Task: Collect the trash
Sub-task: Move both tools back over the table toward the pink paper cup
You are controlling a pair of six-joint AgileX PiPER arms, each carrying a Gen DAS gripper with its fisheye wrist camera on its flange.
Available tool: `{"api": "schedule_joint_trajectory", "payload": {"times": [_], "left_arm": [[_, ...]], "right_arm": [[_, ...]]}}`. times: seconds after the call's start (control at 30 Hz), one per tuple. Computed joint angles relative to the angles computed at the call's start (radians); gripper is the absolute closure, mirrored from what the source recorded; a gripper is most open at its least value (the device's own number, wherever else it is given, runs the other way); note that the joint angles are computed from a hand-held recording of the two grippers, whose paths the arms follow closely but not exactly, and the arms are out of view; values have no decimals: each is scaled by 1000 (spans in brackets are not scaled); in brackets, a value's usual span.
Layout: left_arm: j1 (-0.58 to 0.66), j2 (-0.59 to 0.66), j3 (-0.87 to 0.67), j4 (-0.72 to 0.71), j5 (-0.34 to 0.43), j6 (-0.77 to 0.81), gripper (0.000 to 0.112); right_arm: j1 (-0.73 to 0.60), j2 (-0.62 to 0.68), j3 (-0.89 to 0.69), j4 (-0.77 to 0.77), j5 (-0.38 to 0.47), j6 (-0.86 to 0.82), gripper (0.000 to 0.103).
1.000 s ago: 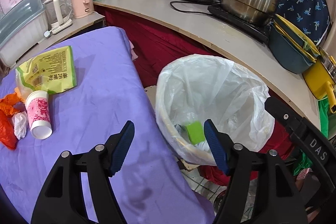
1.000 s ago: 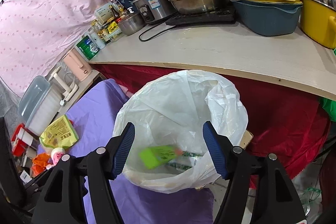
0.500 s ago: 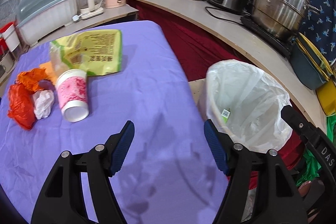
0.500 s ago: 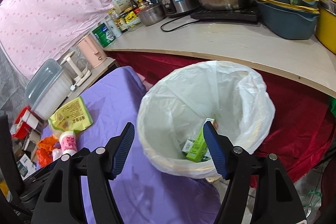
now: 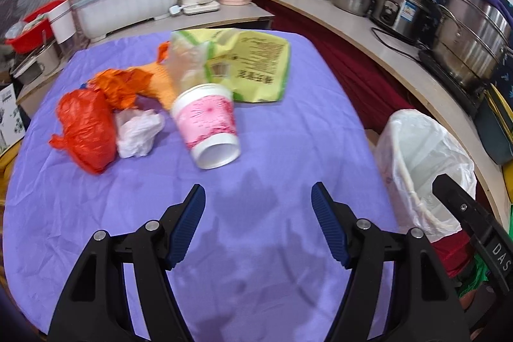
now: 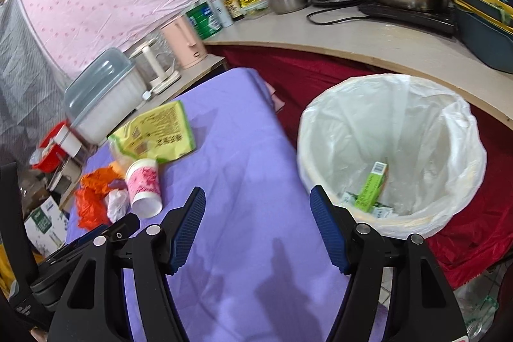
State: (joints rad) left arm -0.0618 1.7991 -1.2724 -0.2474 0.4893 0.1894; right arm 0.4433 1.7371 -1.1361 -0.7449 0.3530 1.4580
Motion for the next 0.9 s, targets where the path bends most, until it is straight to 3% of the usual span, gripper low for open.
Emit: {"api": "schedule_joint_trajectory", "payload": {"times": [0.47,0.9], "left_arm": [[216,50,-11,-62,1,121,47],[371,184,-165,-163,92,217,47]], "right_arm": [[127,253,-323,238,77,-257,37],[143,571,-816,504,234,-571,37]]}}
